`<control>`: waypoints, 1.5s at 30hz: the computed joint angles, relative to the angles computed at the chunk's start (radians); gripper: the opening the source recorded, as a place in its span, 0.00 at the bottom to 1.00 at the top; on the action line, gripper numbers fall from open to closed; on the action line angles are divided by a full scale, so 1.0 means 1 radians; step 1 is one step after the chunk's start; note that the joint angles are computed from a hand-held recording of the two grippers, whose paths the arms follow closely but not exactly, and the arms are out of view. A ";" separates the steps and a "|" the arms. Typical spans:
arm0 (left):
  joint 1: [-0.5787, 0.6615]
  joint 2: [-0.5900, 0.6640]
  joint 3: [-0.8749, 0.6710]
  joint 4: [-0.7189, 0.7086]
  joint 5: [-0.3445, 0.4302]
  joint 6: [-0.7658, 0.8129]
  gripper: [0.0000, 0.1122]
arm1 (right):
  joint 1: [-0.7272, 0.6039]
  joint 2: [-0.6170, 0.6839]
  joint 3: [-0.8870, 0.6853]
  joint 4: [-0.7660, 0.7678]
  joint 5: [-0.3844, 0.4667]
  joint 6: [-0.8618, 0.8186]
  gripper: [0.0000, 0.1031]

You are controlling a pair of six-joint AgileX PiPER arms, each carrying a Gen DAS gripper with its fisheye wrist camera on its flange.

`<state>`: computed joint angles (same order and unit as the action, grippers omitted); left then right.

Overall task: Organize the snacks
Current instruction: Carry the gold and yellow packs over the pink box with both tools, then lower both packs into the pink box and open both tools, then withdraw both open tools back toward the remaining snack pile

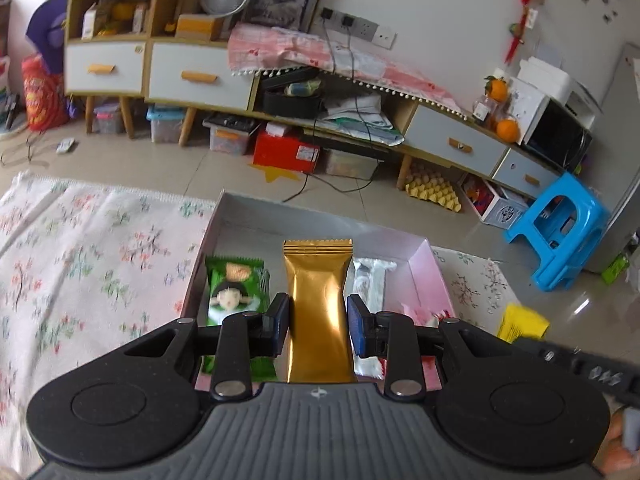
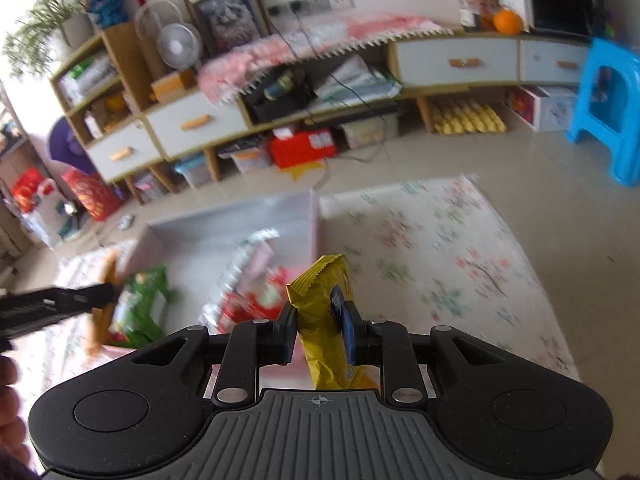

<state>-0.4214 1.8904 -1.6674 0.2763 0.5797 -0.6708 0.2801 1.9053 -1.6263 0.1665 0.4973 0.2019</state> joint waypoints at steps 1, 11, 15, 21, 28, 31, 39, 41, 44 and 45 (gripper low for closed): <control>-0.001 0.006 -0.003 0.008 -0.006 0.008 0.25 | -0.002 0.007 -0.008 0.067 -0.014 -0.059 0.21; 0.007 0.047 -0.050 0.008 0.043 0.058 0.25 | 0.053 0.128 -0.155 0.340 -0.034 -0.221 0.24; 0.021 0.034 -0.028 0.007 0.035 0.043 0.28 | 0.061 0.152 -0.191 0.364 -0.006 -0.217 0.30; 0.040 -0.004 -0.003 -0.046 0.031 0.072 0.28 | 0.045 0.129 -0.186 0.304 0.025 -0.140 0.32; 0.040 -0.029 -0.016 -0.093 0.075 0.084 0.30 | 0.015 0.112 -0.214 0.238 0.144 -0.042 0.32; 0.038 -0.048 -0.019 -0.110 0.116 0.076 0.36 | 0.039 0.121 -0.308 0.060 0.300 0.090 0.37; 0.000 -0.091 -0.008 -0.092 0.282 0.067 0.51 | 0.053 0.032 -0.238 0.042 0.440 -0.024 0.64; -0.006 -0.123 0.035 -0.114 0.274 0.079 0.52 | 0.059 -0.001 -0.191 -0.004 0.421 -0.015 0.69; -0.032 -0.177 0.096 -0.115 0.269 0.059 0.58 | 0.073 -0.053 -0.129 -0.105 0.413 0.024 0.69; -0.047 -0.192 0.109 -0.104 0.273 0.053 0.62 | 0.071 -0.080 -0.096 -0.108 0.402 0.023 0.69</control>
<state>-0.4686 1.6984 -1.5584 0.1720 0.8523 -0.6174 0.3509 1.8256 -1.7227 0.0587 0.8993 0.2245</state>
